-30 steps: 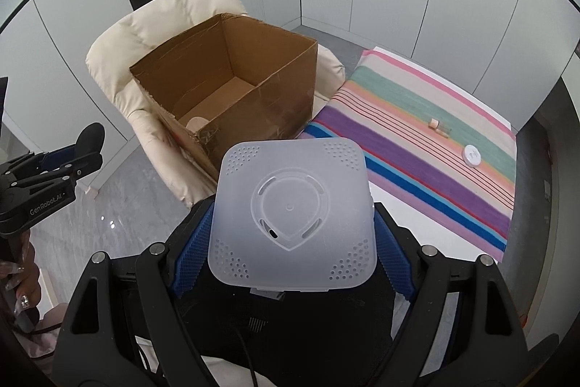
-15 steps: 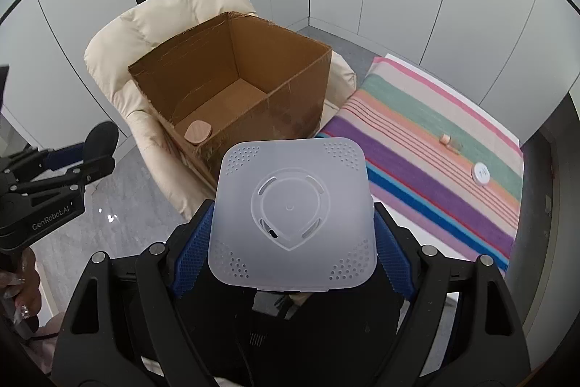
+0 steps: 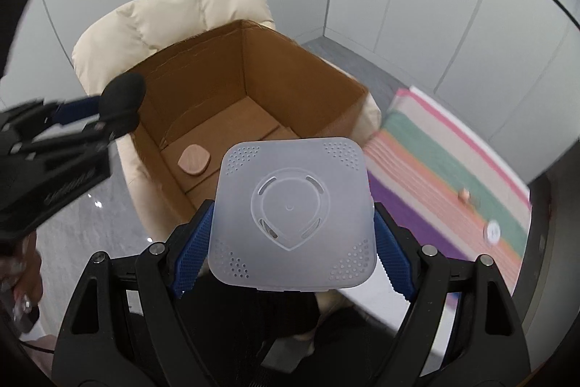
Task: Organize objects
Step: 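Lower the sponge and case into the cardboard box and open both grippers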
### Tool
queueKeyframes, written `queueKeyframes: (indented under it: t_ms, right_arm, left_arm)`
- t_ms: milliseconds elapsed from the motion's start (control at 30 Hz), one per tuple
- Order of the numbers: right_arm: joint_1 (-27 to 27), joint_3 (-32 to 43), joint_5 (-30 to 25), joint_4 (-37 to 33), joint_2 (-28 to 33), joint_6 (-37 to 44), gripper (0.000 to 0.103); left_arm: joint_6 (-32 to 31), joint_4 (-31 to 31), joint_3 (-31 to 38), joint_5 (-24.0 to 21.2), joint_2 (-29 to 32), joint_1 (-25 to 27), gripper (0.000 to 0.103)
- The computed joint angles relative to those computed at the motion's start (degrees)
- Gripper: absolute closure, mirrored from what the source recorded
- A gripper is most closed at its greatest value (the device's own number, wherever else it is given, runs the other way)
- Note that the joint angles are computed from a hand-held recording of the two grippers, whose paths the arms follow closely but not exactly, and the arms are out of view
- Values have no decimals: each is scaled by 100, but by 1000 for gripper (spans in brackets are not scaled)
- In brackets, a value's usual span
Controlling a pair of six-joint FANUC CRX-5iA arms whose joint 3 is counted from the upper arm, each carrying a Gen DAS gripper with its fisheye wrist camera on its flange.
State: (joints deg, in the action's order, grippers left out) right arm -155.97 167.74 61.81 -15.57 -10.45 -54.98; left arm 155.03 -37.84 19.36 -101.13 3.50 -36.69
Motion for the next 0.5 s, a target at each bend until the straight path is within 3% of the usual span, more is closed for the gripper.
queueKeyframes:
  t_ms: [200,300,500]
  right_arm:
    - [238,-666,16,-154,-693,93,18]
    - [355,-944,-39,-164,-999,163,18]
    - [500,-1675,183,67,-1610,-75,18]
  left_arm:
    - [57,-69,-337,180,-51,666,57]
    - [50,202,-677,479,-206,991,57]
    - [-96,292,-839,679,-228,1135,57]
